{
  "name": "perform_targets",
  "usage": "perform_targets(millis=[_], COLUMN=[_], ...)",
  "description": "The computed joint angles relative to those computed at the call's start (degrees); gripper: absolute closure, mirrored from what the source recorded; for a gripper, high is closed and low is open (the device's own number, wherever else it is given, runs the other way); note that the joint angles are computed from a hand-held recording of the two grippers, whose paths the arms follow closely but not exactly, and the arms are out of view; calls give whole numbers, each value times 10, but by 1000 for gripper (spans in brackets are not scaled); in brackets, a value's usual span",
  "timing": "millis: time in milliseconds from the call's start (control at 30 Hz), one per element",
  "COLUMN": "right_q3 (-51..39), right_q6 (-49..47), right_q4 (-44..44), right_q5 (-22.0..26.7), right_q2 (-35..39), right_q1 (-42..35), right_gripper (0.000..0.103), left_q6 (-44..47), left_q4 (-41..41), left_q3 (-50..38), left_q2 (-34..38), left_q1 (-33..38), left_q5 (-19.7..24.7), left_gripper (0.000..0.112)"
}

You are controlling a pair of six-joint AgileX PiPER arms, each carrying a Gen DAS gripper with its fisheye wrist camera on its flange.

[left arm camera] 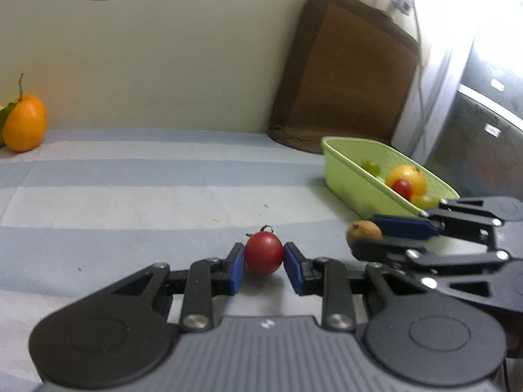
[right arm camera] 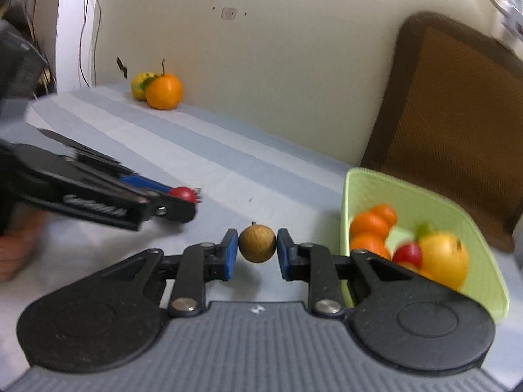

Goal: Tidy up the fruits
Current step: 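Carry the red tomato and kiwi into the green basket and open both tools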

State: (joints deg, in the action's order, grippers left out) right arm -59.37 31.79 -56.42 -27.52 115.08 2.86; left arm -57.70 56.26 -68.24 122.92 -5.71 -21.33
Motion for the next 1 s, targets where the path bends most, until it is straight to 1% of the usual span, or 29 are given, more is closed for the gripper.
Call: perform_targets(millis=[100, 233, 333, 433, 567, 733, 800, 933, 1000], right_q3=[46, 91, 96, 96, 99, 100, 101, 113, 117], right_q6=[24, 42, 42, 38, 34, 31, 25, 19, 19], right_q4=[-9, -19, -17, -10, -3, -2, 2, 15, 28], right_q5=[-29, -58, -62, -65, -70, -89, -93, -129, -153], right_q2=[-20, -37, -29, -25, -21, -14, -14, -22, -31], right_q1=[-24, -55, -59, -58, -57, -66, -66, -84, -100], right_gripper=[75, 75, 74, 74, 73, 74, 74, 74, 74], left_q6=[-1, 23, 29, 57, 66, 85, 60, -66, -163], left_q4=[16, 4, -1, -35, -51, -68, -45, 75, 165], left_q3=[23, 56, 60, 56, 47, 42, 39, 10, -28], left_q2=[-15, -35, -37, -34, -33, -31, -34, -43, -42], left_q1=[-5, -19, -33, -46, -56, -62, -63, -54, -52], left_q5=[-14, -24, -13, 8, 27, 38, 44, 28, 13], left_gripper=[85, 85, 85, 84, 84, 85, 85, 85, 85])
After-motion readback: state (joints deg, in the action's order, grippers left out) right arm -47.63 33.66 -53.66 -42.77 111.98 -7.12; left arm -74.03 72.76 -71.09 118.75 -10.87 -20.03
